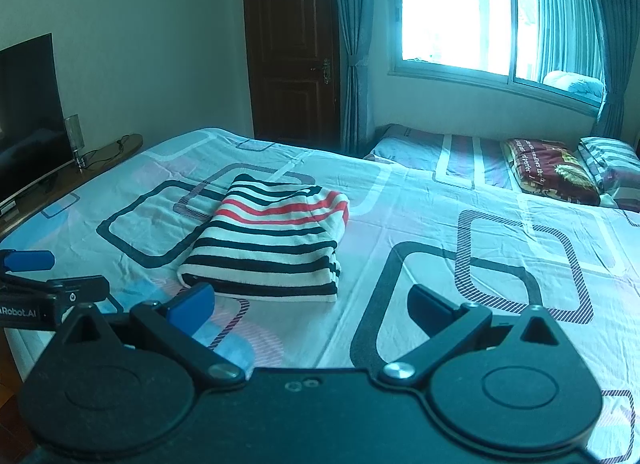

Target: Fold small clothes

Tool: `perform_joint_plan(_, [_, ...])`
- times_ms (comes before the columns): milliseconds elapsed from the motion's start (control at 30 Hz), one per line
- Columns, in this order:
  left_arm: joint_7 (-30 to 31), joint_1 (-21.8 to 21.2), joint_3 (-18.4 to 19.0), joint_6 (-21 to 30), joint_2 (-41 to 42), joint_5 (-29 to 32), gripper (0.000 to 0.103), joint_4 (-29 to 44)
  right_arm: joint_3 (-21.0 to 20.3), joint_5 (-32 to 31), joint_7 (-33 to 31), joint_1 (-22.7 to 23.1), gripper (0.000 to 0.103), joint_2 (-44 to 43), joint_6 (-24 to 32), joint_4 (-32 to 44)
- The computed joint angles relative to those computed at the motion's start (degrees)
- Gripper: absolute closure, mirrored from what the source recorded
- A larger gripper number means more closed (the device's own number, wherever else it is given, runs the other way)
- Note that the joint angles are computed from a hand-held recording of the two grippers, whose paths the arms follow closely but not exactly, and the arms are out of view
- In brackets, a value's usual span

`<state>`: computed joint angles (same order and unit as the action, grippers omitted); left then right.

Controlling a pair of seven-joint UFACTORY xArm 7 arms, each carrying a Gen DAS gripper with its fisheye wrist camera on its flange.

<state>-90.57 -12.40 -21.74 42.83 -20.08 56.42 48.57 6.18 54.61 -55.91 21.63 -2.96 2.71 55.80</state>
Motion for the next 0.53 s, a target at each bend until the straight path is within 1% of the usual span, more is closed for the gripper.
perform_joint_plan(267, [-0.9, -0.3, -0.6, 0.9, 0.3, 3.3, 0.0, -0.2, 0.3, 0.1, -0.3, -0.1, 0.001, 0.5, -0.4, 0.1])
perform_joint_plan(467, [-0.3, -0.8, 0.1, -0.5, -0.1, 3.1, 0.0, -0.2, 0.5, 2.5, -2.5, 0.0, 0.001, 0.8, -0.5, 0.5])
perform_joint_plan(533, [0.0, -0.8, -0.6, 1.2, 0.3, 2.7, 0.0, 0.6, 0.7, 3.5, -3.4, -0.1, 0.001, 0.9, -0.6, 0.6])
